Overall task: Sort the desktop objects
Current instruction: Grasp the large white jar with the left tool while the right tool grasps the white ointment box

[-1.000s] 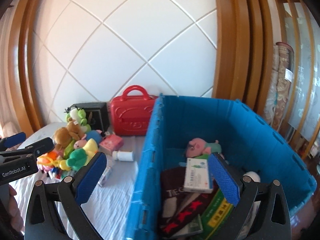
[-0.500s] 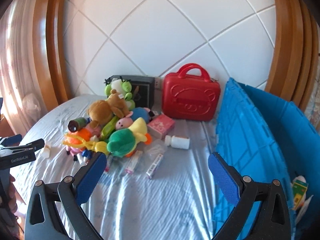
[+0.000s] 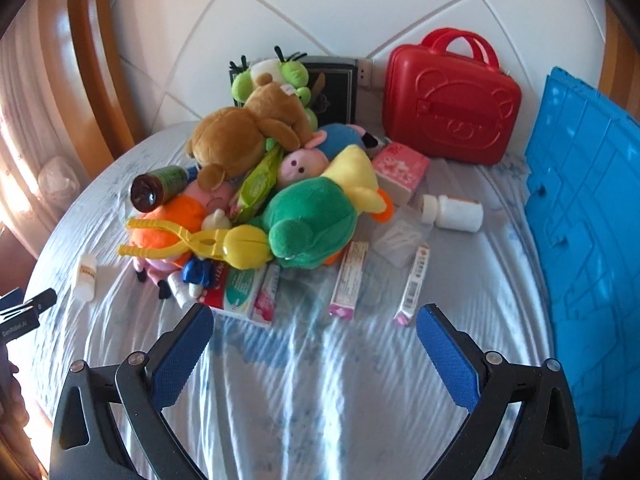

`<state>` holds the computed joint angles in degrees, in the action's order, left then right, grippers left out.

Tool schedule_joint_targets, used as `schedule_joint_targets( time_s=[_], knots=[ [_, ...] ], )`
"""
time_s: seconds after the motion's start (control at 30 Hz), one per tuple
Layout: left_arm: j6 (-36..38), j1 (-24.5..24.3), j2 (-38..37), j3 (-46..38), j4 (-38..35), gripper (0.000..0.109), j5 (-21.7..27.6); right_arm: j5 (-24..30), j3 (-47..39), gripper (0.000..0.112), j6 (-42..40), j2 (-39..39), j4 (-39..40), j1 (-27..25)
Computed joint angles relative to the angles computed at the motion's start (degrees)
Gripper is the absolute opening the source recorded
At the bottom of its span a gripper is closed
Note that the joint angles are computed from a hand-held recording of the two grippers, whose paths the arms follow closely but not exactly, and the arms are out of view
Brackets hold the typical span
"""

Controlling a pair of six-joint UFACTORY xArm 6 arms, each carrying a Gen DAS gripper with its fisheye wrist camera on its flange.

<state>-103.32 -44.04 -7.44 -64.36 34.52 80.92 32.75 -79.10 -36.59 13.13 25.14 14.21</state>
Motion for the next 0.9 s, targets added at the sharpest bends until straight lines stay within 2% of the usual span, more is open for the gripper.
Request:
schedule_joint_targets(
  time_s=[0.2,0.37,0.53,0.67,0.87,0.9],
  knots=[
    [1.3,8.8,-4.3,11.7,-1.8,0.098,-11.2,-1.8,-4.2,0.103,10.0,8.0,-6.8,-1.4],
    [4.4,13.1,-1.3,13.2,-2.6,0.098,-15.3,0.5,-11.9,0.103,17.4,15.9,-12.8,-3.6],
    [4.8,16.4,0.3,15.6,-3.5,0.099,-23.3,3.4,-20.6,0.103,20.6,23.5,-15.4,-4.8],
    [1.8,17.3,0.1,17.1,-1.1,0.103,-26.5,4.1,-25.7,0.103,22.0,27.8,-15.9,-5.2],
    [0.2,17.0,0.3,17.4,1.5,0.103,-26.6,5.4,-31.2,0.103,22.5,32.7,-14.0,-5.7],
    [-0.1,16.9,0.5,17.3,1.6,0.103,-26.4,4.0,-30.8,0.103,22.0,32.7,-13.4,-5.7]
  ],
)
